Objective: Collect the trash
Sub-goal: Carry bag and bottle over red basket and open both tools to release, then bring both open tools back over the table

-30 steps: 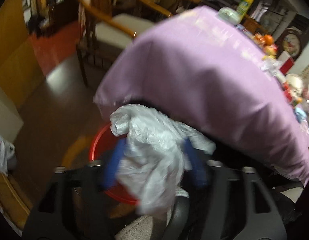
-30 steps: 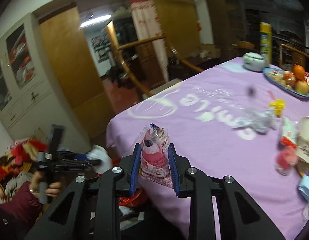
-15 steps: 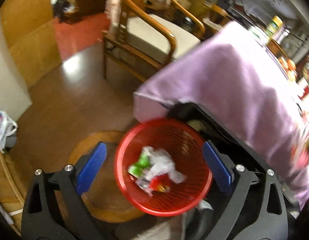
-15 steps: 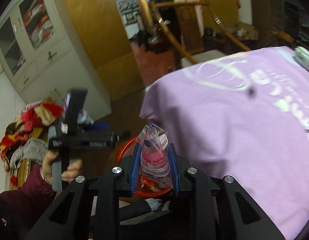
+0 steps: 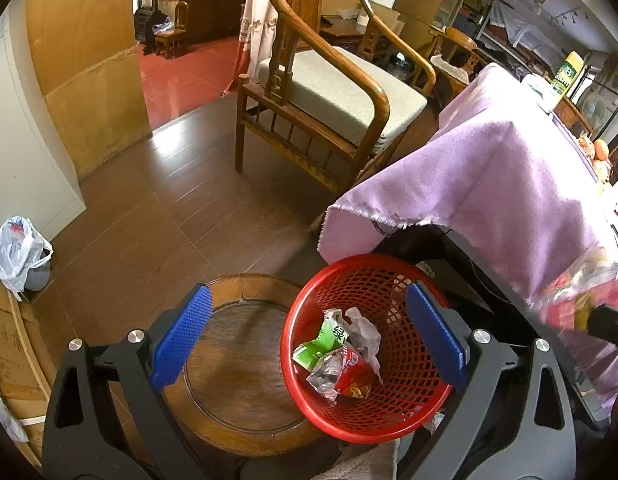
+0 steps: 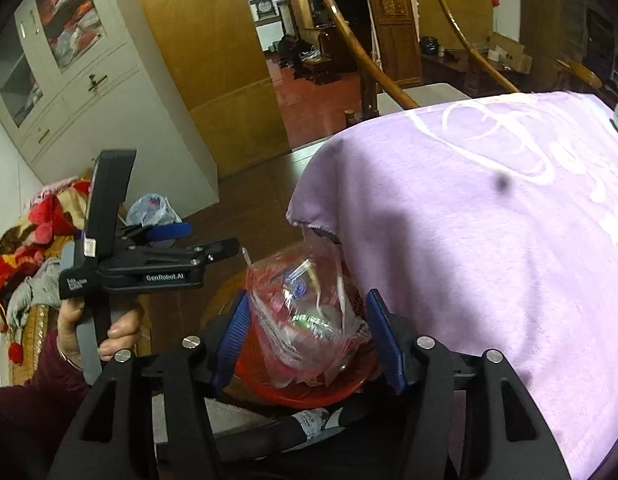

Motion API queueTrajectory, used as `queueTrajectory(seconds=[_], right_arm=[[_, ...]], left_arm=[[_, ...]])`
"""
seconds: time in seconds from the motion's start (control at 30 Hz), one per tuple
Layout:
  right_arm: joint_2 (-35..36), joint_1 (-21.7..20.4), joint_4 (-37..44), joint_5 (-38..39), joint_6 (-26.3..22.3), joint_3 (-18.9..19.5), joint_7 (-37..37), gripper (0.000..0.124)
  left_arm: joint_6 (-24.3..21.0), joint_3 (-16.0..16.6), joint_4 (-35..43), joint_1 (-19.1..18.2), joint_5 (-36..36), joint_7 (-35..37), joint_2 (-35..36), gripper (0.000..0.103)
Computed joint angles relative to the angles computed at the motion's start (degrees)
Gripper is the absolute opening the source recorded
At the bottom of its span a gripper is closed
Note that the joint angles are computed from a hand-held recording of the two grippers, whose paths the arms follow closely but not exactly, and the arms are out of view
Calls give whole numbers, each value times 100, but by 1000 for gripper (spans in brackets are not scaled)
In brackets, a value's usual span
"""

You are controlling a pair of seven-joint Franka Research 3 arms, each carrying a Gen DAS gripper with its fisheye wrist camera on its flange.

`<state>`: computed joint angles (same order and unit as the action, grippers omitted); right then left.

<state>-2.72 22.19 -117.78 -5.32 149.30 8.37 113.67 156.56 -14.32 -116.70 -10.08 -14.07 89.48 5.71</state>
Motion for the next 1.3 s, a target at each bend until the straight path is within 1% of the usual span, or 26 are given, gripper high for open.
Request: queueTrajectory(seconds=[0.1, 0.17, 0.23, 0.27, 0.3, 0.43, 0.5, 0.57, 0.67, 0.77, 0.9, 1.07, 1.17, 1.23, 1.3], right_arm=[[-19, 5, -93, 416, 108, -42, -276, 58], [21, 3, -106, 521, 165, -42, -375, 58], [118, 5, -41, 578, 181, -44, -443, 68], [188, 9, 17, 534, 159, -42, -415, 78], [238, 20, 53, 453, 157, -41, -356, 81], [286, 65, 89, 224, 143, -59, -299, 82], [260, 74, 86, -61, 133, -70, -95, 82], [209, 64, 43, -154, 178, -80, -26, 82], [60, 20, -65, -340, 283, -77, 147, 82], [-189, -85, -253, -777, 380, -27, 513, 82], [-674, -335, -635, -1228, 563, 106, 990, 84], [-1486, -846, -1283, -1635, 793, 400, 1575, 87], [-2228, -1261, -1827, -1785, 870, 617, 1903, 88], [-2707, -1493, -2171, -1706, 916, 707, 1985, 89], [-3332, -1730, -2615, -1612, 946, 768, 2085, 92]], left_arm=[[-51, -14, 41, -23, 18, -35, -2, 94], [-37, -24, 49, -42, 20, -48, -17, 94], [-18, -29, 55, -61, 38, -46, -31, 94], [-5, -23, 56, -75, 88, -77, -37, 94], [11, -13, 53, -88, 152, -118, -50, 94], [82, 13, 15, -104, 269, -207, -96, 94], [106, 26, 2, -105, 317, -255, -99, 94], [96, 21, 8, -95, 277, -236, -89, 94], [82, 9, 30, -103, 273, -247, -79, 94], [112, -15, 23, -135, 299, -226, -111, 94], [175, -54, 36, -231, 411, -199, -198, 94], [286, -107, 50, -407, 415, -120, -371, 94], [333, -162, 89, -579, 508, -140, -491, 96], [358, -193, 130, -696, 584, -167, -527, 96], [342, -250, 214, -836, 635, -148, -540, 96]])
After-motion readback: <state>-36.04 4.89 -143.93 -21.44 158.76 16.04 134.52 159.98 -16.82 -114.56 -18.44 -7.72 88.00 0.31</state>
